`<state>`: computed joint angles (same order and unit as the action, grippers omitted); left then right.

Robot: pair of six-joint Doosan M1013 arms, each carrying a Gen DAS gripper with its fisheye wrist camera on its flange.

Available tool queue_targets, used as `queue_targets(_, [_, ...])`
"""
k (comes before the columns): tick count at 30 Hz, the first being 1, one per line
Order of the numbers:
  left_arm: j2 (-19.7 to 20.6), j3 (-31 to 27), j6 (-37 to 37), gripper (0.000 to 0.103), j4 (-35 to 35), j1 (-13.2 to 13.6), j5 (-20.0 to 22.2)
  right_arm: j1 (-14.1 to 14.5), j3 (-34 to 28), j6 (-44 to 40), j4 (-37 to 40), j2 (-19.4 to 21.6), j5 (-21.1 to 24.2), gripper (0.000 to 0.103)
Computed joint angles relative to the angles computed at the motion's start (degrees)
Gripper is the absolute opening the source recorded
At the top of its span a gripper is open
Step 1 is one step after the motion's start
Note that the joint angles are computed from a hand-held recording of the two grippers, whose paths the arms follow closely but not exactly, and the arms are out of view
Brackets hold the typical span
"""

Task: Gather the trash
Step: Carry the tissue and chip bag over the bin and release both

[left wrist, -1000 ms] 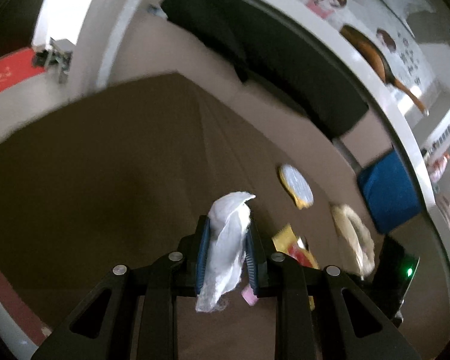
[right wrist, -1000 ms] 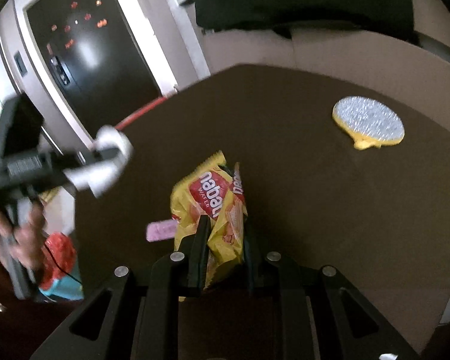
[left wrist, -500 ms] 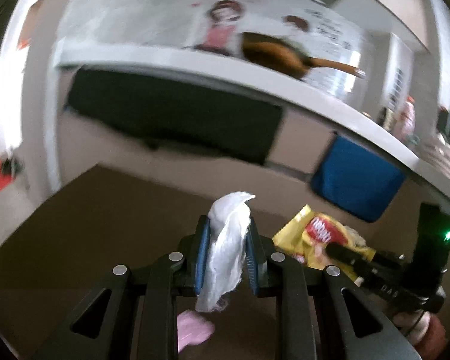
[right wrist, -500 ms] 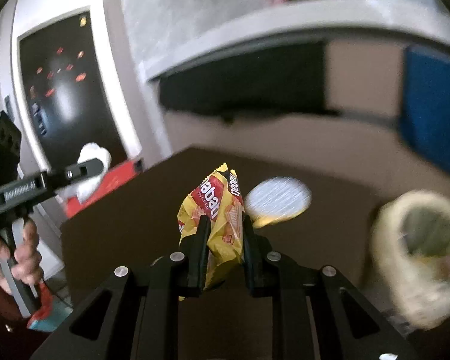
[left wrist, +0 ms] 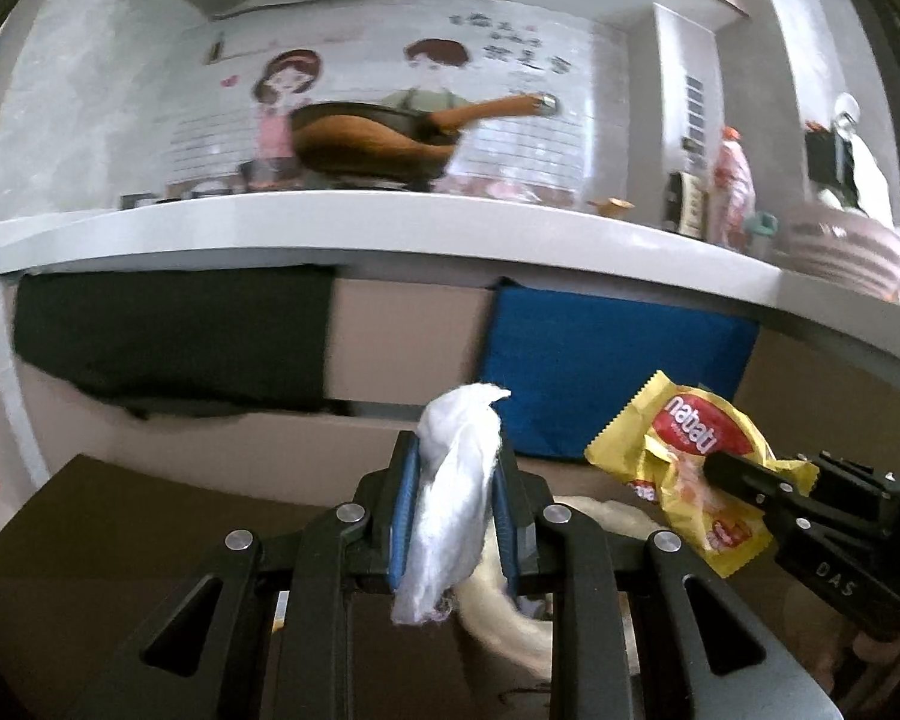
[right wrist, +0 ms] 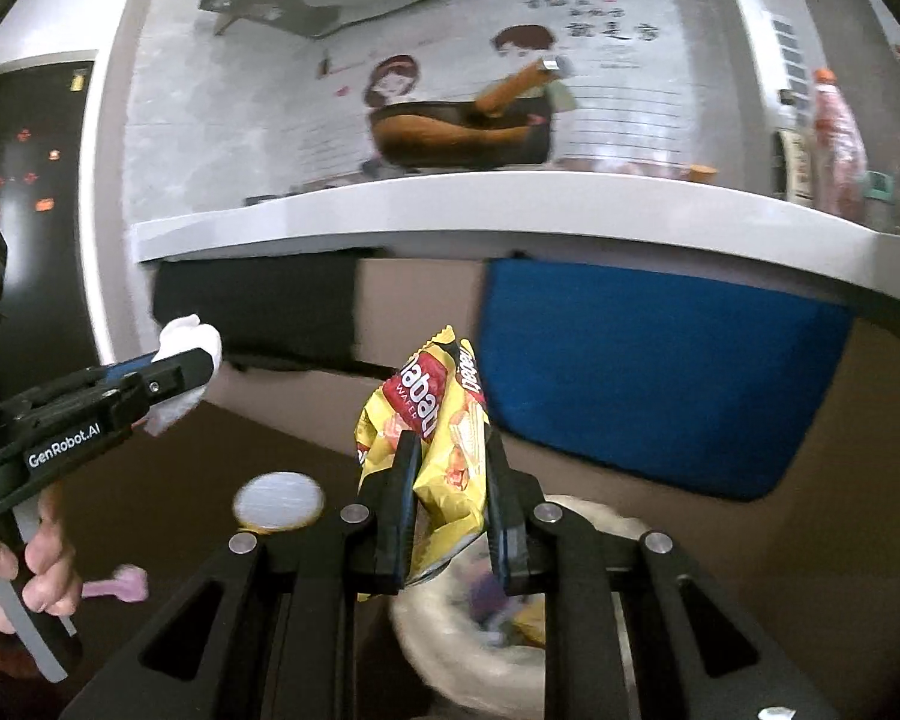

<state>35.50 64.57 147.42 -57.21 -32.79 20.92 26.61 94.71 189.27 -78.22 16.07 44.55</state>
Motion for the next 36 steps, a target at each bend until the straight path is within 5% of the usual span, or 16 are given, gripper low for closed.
queue_targets(12, [4.63, -5.07, -13.80, 0.024, 15.25, -3.61, 2.30, -3.37, 4.75, 4.88, 0.51, -1.69, -0.72, 0.019])
queue_targets(18, [8.31, -9.71, -22.59, 0.024, 23.02, -4.00, 8.72, -5.40, 5.48, 5.12, 3.41, -0.95, -3.00, 0.019])
queue_targets(36, [17.64, -22.80, -29.67, 0.025, 25.90, -3.64, 24.79, -10.45, 5.19, 1.09, 12.25, 2.50, -11.36, 0.021])
